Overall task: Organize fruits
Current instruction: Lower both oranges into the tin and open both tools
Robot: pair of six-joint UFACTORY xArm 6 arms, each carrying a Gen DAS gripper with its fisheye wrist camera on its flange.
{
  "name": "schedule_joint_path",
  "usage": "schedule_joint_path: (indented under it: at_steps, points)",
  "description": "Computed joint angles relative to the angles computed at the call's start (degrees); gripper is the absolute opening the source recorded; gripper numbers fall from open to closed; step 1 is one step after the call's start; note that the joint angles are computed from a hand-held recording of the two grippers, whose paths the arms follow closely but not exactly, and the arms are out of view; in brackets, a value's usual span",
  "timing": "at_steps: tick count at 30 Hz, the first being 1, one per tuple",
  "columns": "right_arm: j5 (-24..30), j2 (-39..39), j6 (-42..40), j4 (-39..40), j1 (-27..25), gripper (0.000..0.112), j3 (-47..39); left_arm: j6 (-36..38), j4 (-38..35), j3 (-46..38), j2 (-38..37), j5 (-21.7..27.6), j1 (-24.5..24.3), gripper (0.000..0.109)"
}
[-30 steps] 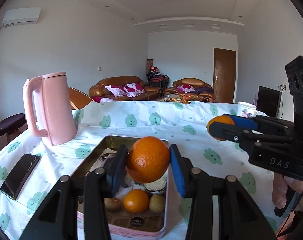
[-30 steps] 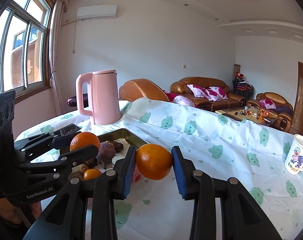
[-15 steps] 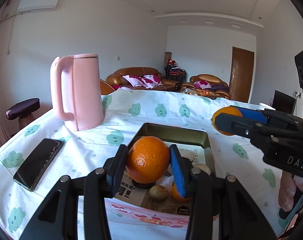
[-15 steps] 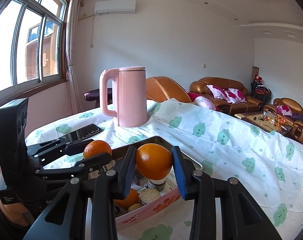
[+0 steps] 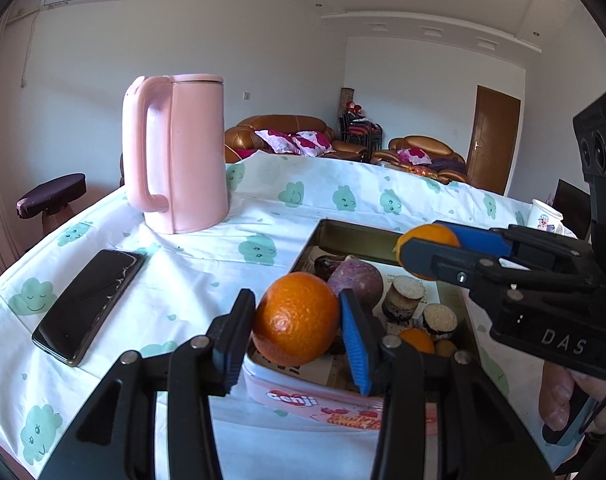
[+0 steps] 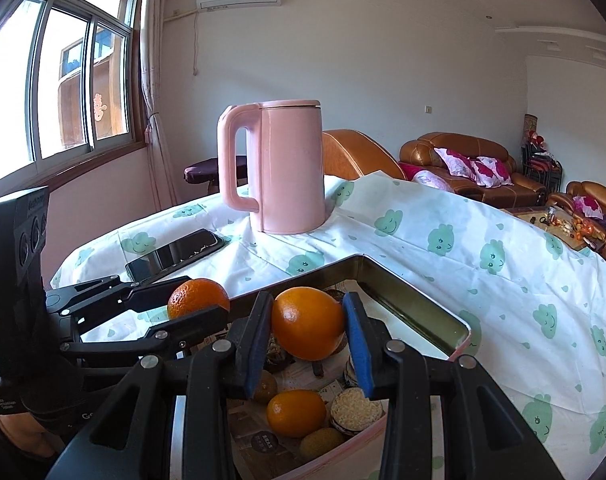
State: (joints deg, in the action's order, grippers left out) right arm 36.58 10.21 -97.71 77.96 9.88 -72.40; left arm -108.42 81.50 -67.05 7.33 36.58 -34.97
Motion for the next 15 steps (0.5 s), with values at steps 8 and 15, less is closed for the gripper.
schedule_joint_path:
  at_steps: [8,15]
  points:
    - [-0.2,2.0,4.2,-5.2,1.1,0.038,-1.1,1.5,-1.3,0.1,0.5,-1.4,0.5,0.045]
    - [-0.4,3.2,6.8,-7.6,1.2,0.042,-1.6,1.1,-1.4,0.4,0.3,-0.3,0.2,0.051]
